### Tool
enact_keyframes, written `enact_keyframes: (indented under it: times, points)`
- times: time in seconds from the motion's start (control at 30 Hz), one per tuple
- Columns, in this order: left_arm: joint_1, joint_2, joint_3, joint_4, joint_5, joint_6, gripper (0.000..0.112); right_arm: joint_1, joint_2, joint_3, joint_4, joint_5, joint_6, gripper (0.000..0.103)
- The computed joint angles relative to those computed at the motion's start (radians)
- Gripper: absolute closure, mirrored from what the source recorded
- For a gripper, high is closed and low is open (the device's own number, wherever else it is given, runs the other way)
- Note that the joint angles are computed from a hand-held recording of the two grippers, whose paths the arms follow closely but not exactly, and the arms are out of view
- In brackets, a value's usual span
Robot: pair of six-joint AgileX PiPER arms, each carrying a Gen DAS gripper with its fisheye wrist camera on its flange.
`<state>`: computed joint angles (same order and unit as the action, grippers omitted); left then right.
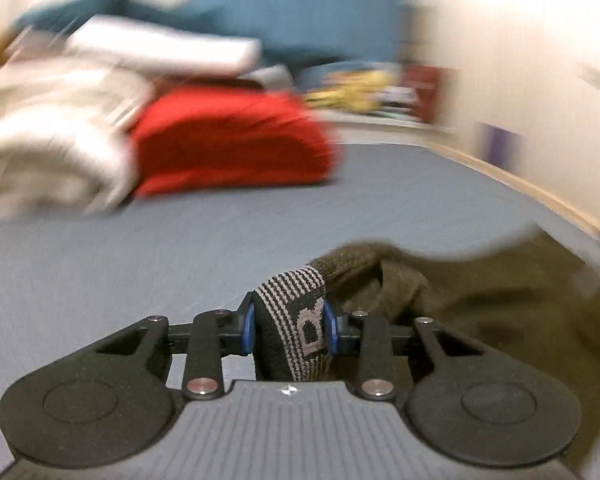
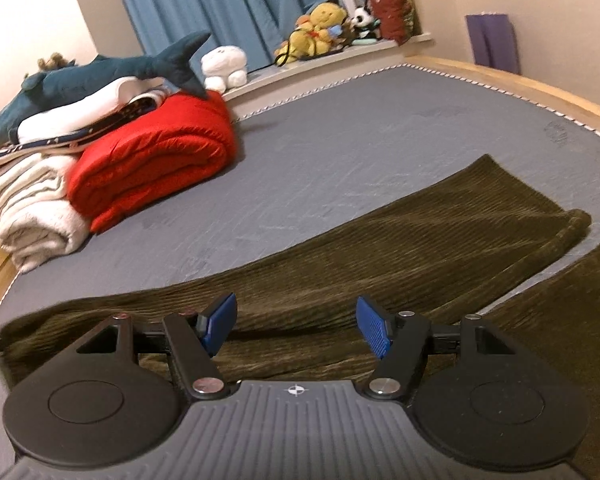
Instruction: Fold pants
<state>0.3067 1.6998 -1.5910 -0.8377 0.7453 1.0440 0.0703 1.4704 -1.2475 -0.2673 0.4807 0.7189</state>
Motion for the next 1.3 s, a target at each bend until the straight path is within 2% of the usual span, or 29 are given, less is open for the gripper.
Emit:
enact_keyframes:
  times: [0.03, 0.1, 0.13, 0.17, 0.23, 0.3, 0.33, 0.37, 0.4, 0.53, 0.6, 0.67, 0.7, 0.73, 0.77, 0.87, 0.93, 1.07, 1.13, 1.3]
  points:
    - [0.050, -0.061, 0.033, -0.032, 0.100, 0.100, 0.076, 0.004, -0.002, 0.003, -0.034, 0.001, 0.043, 0.035]
    - [0.153, -0.070, 0.030, -0.020, 0.299, 0.219, 0.075, 0.001, -0.008, 0.009, -0.044, -0.002, 0.080, 0.035]
    - [0.186, -0.054, 0.021, 0.023, 0.358, 0.219, 0.072, -0.003, -0.011, 0.012, -0.038, -0.004, 0.087, 0.035]
    - [0.196, -0.040, 0.017, 0.094, 0.377, 0.179, 0.069, -0.006, -0.013, 0.013, -0.028, -0.004, 0.089, 0.035]
    - [0.188, -0.057, 0.056, 0.162, 0.315, 0.122, 0.069, -0.004, -0.011, 0.014, -0.015, -0.008, 0.086, 0.035]
    - [0.209, -0.082, 0.050, 0.070, 0.335, 0.139, 0.065, 0.006, 0.000, 0.003, -0.032, -0.002, 0.099, 0.035]
    - [0.229, -0.083, 0.051, -0.018, 0.353, 0.173, 0.054, 0.011, 0.006, -0.001, -0.041, 0.000, 0.106, 0.035]
    - [0.229, -0.090, 0.047, -0.070, 0.359, 0.170, 0.050, 0.015, 0.011, -0.004, -0.048, 0.001, 0.113, 0.035]
    - [0.210, -0.097, 0.044, -0.081, 0.344, 0.152, 0.050, 0.020, 0.017, -0.009, -0.060, 0.004, 0.126, 0.035]
    - [0.017, -0.107, 0.050, 0.131, 0.253, 0.006, 0.051, 0.012, 0.039, -0.026, -0.063, 0.011, 0.141, 0.035]
    - [-0.109, -0.110, 0.088, 0.241, 0.214, 0.001, 0.052, -0.003, 0.047, -0.027, -0.063, 0.010, 0.144, 0.035]
    - [-0.199, -0.109, 0.144, 0.314, 0.186, 0.078, 0.053, -0.029, 0.058, -0.029, -0.070, 0.009, 0.150, 0.036]
    - [-0.237, -0.108, 0.172, 0.355, 0.161, 0.111, 0.053, -0.046, 0.064, -0.029, -0.071, 0.006, 0.155, 0.039]
    - [-0.277, -0.103, 0.191, 0.411, 0.141, 0.123, 0.053, -0.063, 0.070, -0.029, -0.067, -0.001, 0.160, 0.049]
    - [-0.294, -0.089, 0.199, 0.445, 0.125, 0.125, 0.053, -0.089, 0.076, -0.028, -0.038, -0.010, 0.142, 0.063]
    - [-0.324, -0.053, 0.196, 0.533, 0.084, 0.075, 0.052, -0.187, 0.098, -0.024, 0.132, -0.053, 0.040, 0.075]
    - [-0.333, -0.030, 0.187, 0.581, 0.060, 0.050, 0.050, -0.243, 0.122, -0.029, 0.239, -0.072, -0.019, 0.075]
    - [-0.315, 0.020, 0.120, 0.567, 0.125, 0.068, 0.050, -0.329, 0.209, -0.071, 0.540, -0.075, -0.270, 0.073]
    - [-0.320, 0.040, 0.096, 0.578, 0.143, 0.082, 0.050, -0.349, 0.259, -0.095, 0.583, -0.074, -0.292, 0.073]
    - [-0.309, 0.050, 0.113, 0.565, 0.121, 0.131, 0.050, -0.396, 0.357, -0.149, 0.693, -0.092, -0.366, 0.072]
